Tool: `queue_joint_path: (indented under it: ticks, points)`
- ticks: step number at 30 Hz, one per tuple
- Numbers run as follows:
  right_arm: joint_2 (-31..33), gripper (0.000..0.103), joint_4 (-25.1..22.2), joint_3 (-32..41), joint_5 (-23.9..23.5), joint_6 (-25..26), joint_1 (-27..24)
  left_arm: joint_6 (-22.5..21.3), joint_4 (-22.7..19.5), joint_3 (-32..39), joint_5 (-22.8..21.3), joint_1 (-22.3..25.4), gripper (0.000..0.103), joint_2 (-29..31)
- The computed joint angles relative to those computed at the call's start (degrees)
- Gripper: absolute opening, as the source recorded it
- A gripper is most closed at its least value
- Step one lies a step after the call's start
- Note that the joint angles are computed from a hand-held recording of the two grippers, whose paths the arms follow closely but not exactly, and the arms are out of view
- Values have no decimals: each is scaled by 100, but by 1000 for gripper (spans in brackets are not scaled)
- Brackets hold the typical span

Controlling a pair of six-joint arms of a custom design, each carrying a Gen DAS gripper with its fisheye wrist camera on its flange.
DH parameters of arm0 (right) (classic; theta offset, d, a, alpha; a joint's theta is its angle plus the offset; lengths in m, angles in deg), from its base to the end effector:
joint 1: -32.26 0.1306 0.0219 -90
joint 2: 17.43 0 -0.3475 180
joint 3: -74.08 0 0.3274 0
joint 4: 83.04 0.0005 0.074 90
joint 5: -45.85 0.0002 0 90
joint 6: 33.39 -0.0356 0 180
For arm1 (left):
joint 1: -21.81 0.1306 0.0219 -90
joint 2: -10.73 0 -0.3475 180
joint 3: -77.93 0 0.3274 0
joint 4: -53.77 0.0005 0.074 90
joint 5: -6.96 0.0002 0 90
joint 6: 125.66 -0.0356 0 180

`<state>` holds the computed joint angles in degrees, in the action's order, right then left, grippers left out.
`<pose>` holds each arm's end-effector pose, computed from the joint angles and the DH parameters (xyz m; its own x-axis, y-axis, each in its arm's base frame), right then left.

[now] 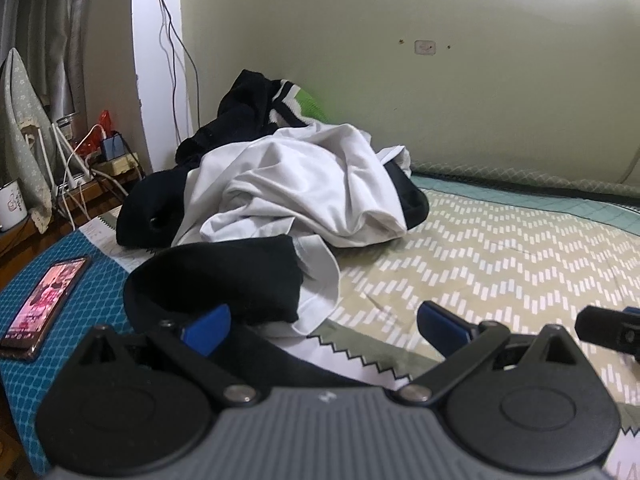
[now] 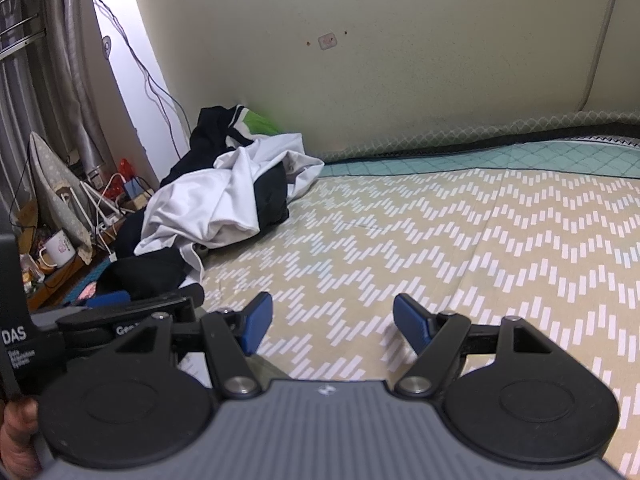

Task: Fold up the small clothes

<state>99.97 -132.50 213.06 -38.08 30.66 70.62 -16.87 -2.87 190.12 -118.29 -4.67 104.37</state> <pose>0.4597 0.3584 0.5082 -0.5677 0.1056 -0.8164 -0.3285 0.8803 0.3423 0.3986 -0.1762 0.5178 -0.5091 -0.0403 -0.8598 -0.2181 0.9724 0.0836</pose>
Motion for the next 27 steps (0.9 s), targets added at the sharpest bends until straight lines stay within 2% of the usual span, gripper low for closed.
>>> queue_joint_path:
  ticks: [4,14,18,20,24,27]
  points:
    - [32,73,30,50,185,20,32,-18,505,-373,305,62,103,-255]
    - [20,74,151,-15,-30,71,8,-122,982,-682,-504,-166,103,-426]
    - [-21,74,254,-98,-84,150,17,-381,1589,-1043,-641,-247,103,-655]
    - [-45,74,327,-147,-121,188,20,-582,1838,-1189,-547,-287,103,-756]
    - [-63,74,399,-190,-151,214,21,-604,1767,-1150,-512,-318,103,-744]
    - [-104,74,473,-272,-117,146,7,-147,1441,-1035,-321,-168,103,-723]
